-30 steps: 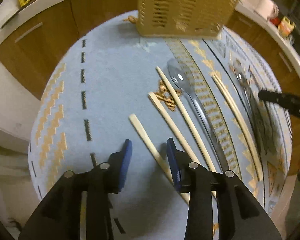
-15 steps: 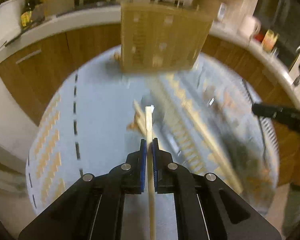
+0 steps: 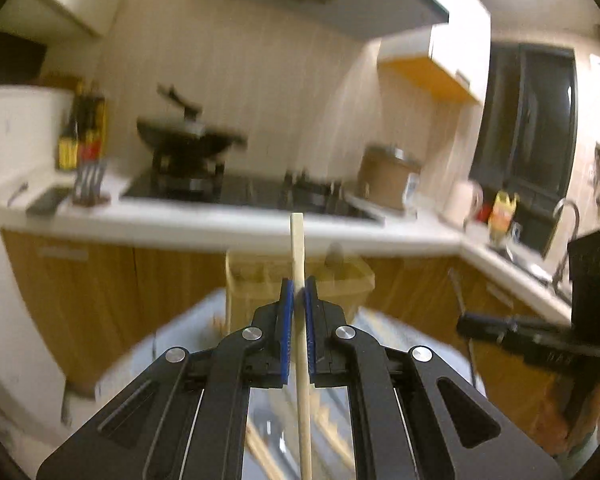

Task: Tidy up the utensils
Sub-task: 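Lower the chopstick into the holder with the left tool while the right tool lowers the spoon in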

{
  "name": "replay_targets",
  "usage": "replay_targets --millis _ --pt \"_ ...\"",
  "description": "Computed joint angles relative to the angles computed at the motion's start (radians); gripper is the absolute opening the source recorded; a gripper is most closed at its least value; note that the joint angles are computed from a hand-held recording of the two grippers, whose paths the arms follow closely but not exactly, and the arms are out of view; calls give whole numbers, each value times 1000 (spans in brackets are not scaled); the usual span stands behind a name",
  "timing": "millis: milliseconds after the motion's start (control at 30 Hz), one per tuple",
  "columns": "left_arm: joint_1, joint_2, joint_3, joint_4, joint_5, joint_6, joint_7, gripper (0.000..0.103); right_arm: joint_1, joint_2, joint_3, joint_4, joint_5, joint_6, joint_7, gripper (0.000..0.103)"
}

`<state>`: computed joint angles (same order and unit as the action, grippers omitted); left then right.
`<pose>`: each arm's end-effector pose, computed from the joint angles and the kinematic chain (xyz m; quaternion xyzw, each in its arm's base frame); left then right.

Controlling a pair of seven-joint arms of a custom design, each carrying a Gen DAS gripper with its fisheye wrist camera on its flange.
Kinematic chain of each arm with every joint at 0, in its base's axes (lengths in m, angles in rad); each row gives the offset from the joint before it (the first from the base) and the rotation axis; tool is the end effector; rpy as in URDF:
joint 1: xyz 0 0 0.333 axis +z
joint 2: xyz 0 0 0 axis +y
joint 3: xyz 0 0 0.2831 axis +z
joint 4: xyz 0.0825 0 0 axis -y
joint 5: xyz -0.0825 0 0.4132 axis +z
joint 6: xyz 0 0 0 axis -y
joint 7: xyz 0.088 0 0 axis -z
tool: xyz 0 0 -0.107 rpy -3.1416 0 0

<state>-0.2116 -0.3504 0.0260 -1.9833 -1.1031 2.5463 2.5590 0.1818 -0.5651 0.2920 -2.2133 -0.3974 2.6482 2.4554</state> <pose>0.5293 -0.0854 0.6810 -0.4062 0.6962 -0.5655 0.1749 0.4106 0.2572 0.6658 -0.5728 0.6439 -0.2864 0.4187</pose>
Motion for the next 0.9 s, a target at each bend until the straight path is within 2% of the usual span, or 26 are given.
replay_targets --millis 100,200,433,633,700,900 --pt "-23 75 -3 106 -81 42 55 4 -52 59 22 74 -57 17 29 10" --pt "-14 144 -23 202 -136 66 81 4 -107 125 45 154 -151 38 75 10" --pt "48 353 -113 456 -166 130 66 4 -180 301 61 358 -431 40 228 10" --pt "91 527 -194 635 -91 202 -3 4 -162 438 7 479 -588 57 307 10" --pt "99 580 -215 684 -53 226 -29 4 -155 473 -7 508 -685 45 374 10" --pt "123 652 -277 722 33 316 -64 4 -101 539 -86 536 -769 88 426 10"
